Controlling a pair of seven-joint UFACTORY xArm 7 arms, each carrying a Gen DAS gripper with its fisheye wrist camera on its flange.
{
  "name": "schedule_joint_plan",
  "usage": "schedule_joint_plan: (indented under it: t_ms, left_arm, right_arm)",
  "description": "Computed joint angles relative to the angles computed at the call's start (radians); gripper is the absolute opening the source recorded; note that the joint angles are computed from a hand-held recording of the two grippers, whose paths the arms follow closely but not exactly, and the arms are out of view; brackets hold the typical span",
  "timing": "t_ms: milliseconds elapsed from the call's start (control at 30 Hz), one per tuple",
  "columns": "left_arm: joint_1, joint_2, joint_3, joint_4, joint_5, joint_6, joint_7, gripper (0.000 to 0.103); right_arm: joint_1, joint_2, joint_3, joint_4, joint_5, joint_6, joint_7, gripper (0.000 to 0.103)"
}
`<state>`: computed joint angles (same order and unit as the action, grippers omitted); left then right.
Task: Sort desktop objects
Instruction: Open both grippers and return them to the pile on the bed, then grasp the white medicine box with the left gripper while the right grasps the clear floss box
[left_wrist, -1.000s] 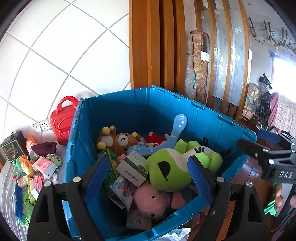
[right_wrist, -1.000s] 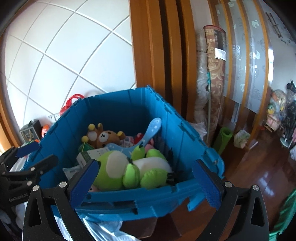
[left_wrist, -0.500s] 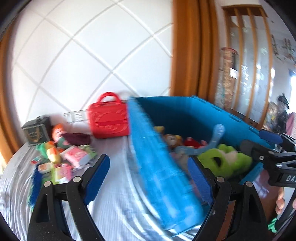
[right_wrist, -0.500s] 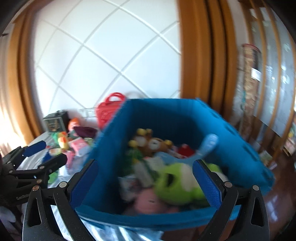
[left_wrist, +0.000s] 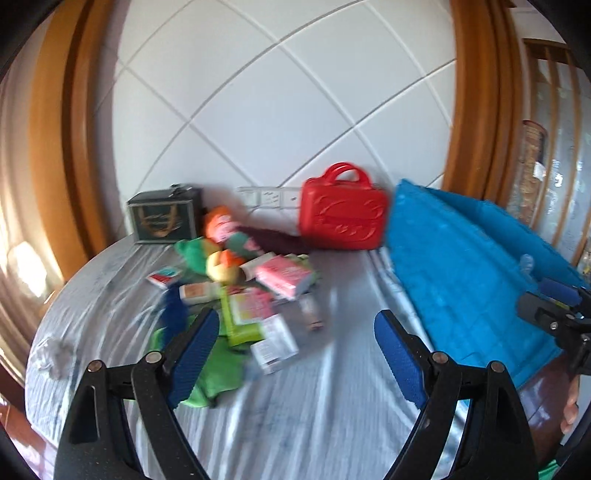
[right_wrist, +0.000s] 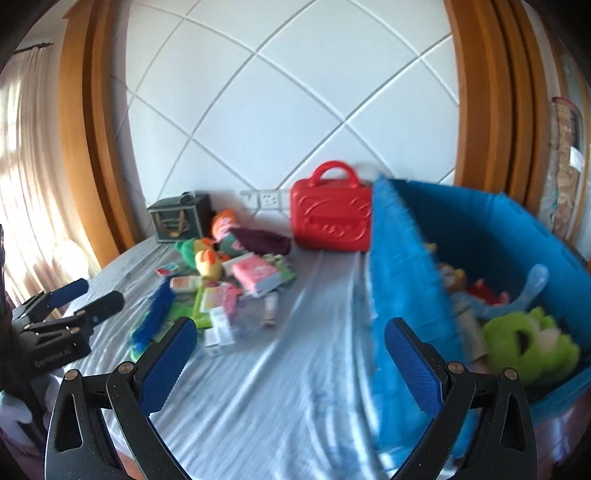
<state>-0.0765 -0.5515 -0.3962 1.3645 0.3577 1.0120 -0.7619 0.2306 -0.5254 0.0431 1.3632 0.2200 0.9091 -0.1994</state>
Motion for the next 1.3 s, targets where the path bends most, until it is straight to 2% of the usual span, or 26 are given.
schedule_joint_plan:
  t_ms: [100, 233, 367, 533, 700, 933, 967, 1033, 1067, 1300]
  left_arm:
    - [-0.027, -0.084, 0.096, -0.119, -0.050, -0.008, 0.058, 0.086]
    - [-0.018, -0.147, 0.159, -0.235, -0.112, 0.007, 0.096, 0.086]
    - [0.009, -0.164, 0.173, -0.302, -0.149, 0.004, 0.092, 0.086]
    - [0.024, -0.151, 0.180, -0.349, -0.174, 0.005, 0.089, 0.086]
    - [0.044, -0.045, 0.162, -0.326, -0.172, 0.024, 0.038, 0.086]
    - [0.008, 0.175, 0.154, -0.260, -0.120, 0.008, -0.042, 0.086]
    - [-0.003, 0.204, 0.161, -0.252, -0.116, 0.000, -0.046, 0.086]
    - [-0.026, 0.263, 0.177, -0.233, -0.113, -0.022, -0.051, 0.082]
    - [-0.037, 0.291, 0.184, -0.219, -0.110, -0.025, -0.051, 0.080]
    - [-0.091, 0.435, 0.244, -0.147, -0.125, -0.094, -0.018, 0.080]
  right_arm:
    - [-0.003, -0.005, 0.053, -0.043, -0.013, -0.010, 0.071, 0.103]
    - [0.000, 0.031, 0.096, -0.046, -0.056, 0.039, 0.140, 0.103]
    - [0.004, 0.077, 0.118, -0.045, -0.105, 0.047, 0.177, 0.103]
    - [0.039, 0.198, 0.084, -0.032, -0.054, 0.053, 0.148, 0.103]
    - [0.051, 0.352, 0.065, 0.025, 0.015, 0.063, 0.094, 0.103]
    - [0.034, 0.559, 0.078, 0.129, 0.040, 0.093, 0.023, 0.102]
    - [0.036, 0.581, 0.083, 0.145, 0.029, 0.095, 0.019, 0.101]
    - [0.040, 0.606, 0.093, 0.166, 0.018, 0.080, 0.011, 0.080]
    - [0.042, 0.620, 0.096, 0.182, 0.014, 0.080, 0.007, 0.076]
    - [0.074, 0.732, 0.125, 0.310, 0.006, 0.106, -0.029, 0.076]
